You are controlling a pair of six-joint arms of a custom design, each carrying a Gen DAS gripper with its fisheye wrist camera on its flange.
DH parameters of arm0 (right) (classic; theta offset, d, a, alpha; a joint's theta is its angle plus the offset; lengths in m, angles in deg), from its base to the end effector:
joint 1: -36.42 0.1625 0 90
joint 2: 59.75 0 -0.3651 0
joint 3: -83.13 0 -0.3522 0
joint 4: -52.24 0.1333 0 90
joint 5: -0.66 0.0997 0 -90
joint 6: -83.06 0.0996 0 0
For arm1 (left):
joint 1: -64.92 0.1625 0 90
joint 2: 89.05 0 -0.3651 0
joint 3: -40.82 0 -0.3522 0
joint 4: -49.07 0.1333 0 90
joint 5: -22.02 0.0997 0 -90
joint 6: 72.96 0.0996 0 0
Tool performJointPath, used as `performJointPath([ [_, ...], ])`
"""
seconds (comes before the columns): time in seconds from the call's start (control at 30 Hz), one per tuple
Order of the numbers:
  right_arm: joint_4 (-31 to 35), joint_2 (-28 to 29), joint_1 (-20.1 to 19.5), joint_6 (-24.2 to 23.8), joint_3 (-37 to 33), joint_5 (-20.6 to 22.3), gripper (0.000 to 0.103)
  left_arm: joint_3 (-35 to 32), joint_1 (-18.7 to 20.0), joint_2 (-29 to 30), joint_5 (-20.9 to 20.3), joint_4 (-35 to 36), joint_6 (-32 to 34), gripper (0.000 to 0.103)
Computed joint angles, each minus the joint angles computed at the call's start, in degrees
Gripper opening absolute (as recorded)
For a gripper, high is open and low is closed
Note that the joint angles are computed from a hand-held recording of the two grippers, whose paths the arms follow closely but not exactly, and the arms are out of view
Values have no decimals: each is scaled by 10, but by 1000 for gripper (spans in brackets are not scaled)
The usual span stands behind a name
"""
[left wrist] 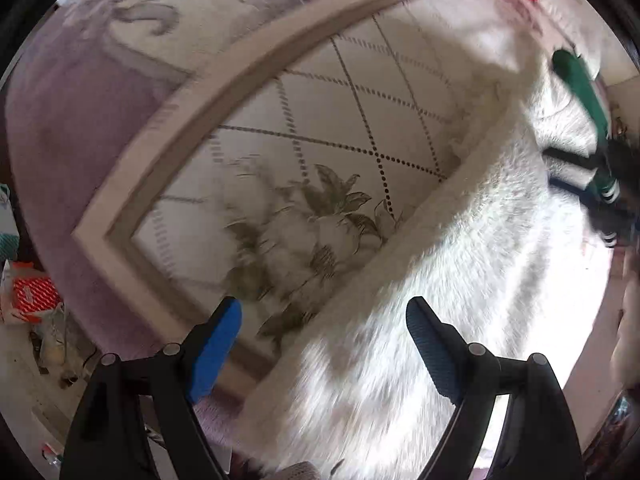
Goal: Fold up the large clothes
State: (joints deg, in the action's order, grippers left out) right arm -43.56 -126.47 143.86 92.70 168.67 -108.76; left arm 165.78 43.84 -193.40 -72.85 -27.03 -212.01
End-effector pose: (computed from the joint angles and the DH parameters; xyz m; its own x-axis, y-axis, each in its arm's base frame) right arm 0.2615 -0.4982 0.2703 -0.9138 -0.1935 0.3571 -0.1410 0.9757 0.1679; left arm -0.2923 -0.0211 0.2540 -0.7407 -0.5210 -0.4242 -0.3753 0.8445 -0.3821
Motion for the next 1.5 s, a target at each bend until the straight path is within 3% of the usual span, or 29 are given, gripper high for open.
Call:
performJointPath([
  [0.03, 17, -32, -3, 6, 11, 4, 60, -21, -21, -1, 1, 19, -17, 84],
  [0.1, 54, -118, -10, 37, 60, 0, 77, -45, -45, 2, -6, 43, -38, 84],
  [0.17, 93, -178, -34, 72, 110, -4, 78, -52, -57, 9, -37, 51, -40, 84],
  [0.3, 177, -329, -121, 129, 244, 16, 78, -4, -76, 3, -89, -12, -29, 78],
  [0.33, 180, -367, -154, 129, 278, 36, 78, 5, -82, 8, -94, -23, -29, 36],
  [0.37, 180, -404, -192, 109, 312, 66, 78, 12, -86, 8, -95, -31, -36, 15],
  [0.4, 183, -432, -221, 96, 338, 84, 68, 3, -90, 19, -92, -24, -43, 15],
  [0.43, 177, -462, -241, 84, 358, 99, 30, -13, -93, 35, -85, -8, -42, 15],
  [0.53, 166, -503, -217, 70, 354, 96, 16, -79, -92, 88, -58, 33, -19, 14],
  [0.63, 179, -516, -186, 73, 326, 76, 15, -99, -94, 120, -72, 28, -5, 14],
  [0.77, 212, -492, -205, 58, 315, 12, 15, 6, -108, 110, -152, -100, -22, 14],
  [0.9, 265, -425, -191, 74, 259, 9, 26, -24, -87, 117, -149, -61, -4, 20],
  [0.97, 280, -394, -143, 85, 201, 2, 39, -80, -69, 127, -130, 4, 7, 21],
  [1.0, 276, -383, -128, 89, 178, 2, 50, -113, -61, 139, -111, 45, 23, 27],
  [1.03, 274, -372, -116, 92, 156, 0, 56, -143, -48, 152, -89, 84, 45, 42],
  [1.07, 263, -355, -97, 101, 134, -5, 57, -168, -32, 162, -55, 115, 71, 63],
  [1.2, 167, -264, -69, 92, 69, 9, 56, -169, 70, 165, 92, 95, 174, 65],
  [1.27, 101, -207, -62, 81, 39, -16, 46, -151, 147, 176, 156, 43, 262, 65],
  [1.3, 82, -171, -64, 77, 16, -30, 36, -141, 186, 185, 181, 12, 311, 64],
  [1.4, 98, -71, -78, 56, -64, -33, 36, -99, 299, 218, 200, -76, 454, 64],
  [1.5, 134, 1, -82, 50, -90, -55, 36, -45, 361, 214, 193, -169, 507, 72],
])
